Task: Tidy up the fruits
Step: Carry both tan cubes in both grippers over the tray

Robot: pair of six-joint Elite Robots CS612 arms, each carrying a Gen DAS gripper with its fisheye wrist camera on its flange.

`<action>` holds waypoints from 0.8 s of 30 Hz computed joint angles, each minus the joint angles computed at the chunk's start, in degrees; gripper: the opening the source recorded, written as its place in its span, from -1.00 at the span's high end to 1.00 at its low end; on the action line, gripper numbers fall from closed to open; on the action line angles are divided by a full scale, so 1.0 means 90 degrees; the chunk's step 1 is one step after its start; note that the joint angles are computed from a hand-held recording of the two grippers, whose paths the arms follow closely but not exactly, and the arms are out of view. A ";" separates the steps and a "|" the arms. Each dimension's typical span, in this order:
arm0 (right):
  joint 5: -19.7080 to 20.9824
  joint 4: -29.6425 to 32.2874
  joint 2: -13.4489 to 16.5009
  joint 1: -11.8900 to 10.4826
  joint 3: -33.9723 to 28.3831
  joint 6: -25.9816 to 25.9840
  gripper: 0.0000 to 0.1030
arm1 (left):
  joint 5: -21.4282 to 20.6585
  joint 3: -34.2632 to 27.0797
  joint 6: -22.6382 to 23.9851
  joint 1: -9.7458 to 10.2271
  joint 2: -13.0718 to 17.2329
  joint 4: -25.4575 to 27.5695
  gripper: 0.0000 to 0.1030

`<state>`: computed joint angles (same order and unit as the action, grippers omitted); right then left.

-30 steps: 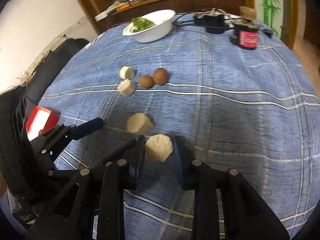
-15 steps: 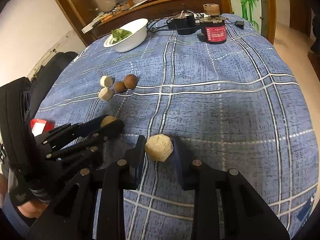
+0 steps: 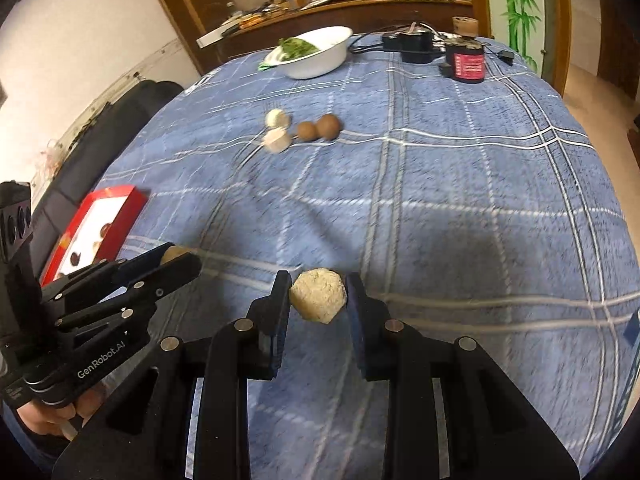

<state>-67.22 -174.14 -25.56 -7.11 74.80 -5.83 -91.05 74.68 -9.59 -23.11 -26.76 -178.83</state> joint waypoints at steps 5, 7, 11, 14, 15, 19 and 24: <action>-0.0041 -0.0170 -0.0108 0.0124 0.0243 -0.0174 0.50 | 0.0128 0.0423 -0.0283 0.0068 -0.0174 -0.0251 0.46; -0.0073 -0.0228 -0.0142 0.0181 0.0310 -0.0255 0.50 | 0.0208 0.0535 -0.0325 0.0076 -0.0217 -0.0337 0.47; -0.0093 -0.0366 -0.0203 0.0289 0.0439 -0.0431 0.50 | 0.0416 0.0813 -0.0446 0.0095 -0.0330 -0.0624 0.47; -0.0118 -0.0408 -0.0250 0.0375 0.0516 -0.0589 0.50 | 0.0518 0.1005 -0.0555 0.0118 -0.0406 -0.0812 0.47; -0.0139 -0.0407 -0.0258 0.0396 0.0523 -0.0632 0.50 | 0.0559 0.1057 -0.0584 0.0129 -0.0426 -0.0871 0.47; -0.0179 -0.0452 -0.0292 0.0484 0.0557 -0.0778 0.50 | 0.0670 0.1220 -0.0744 0.0184 -0.0500 -0.1008 0.47; -0.0176 -0.0490 -0.0320 0.0580 0.0590 -0.0945 0.49 | 0.0830 0.1398 -0.0903 0.0244 -0.0579 -0.1169 0.47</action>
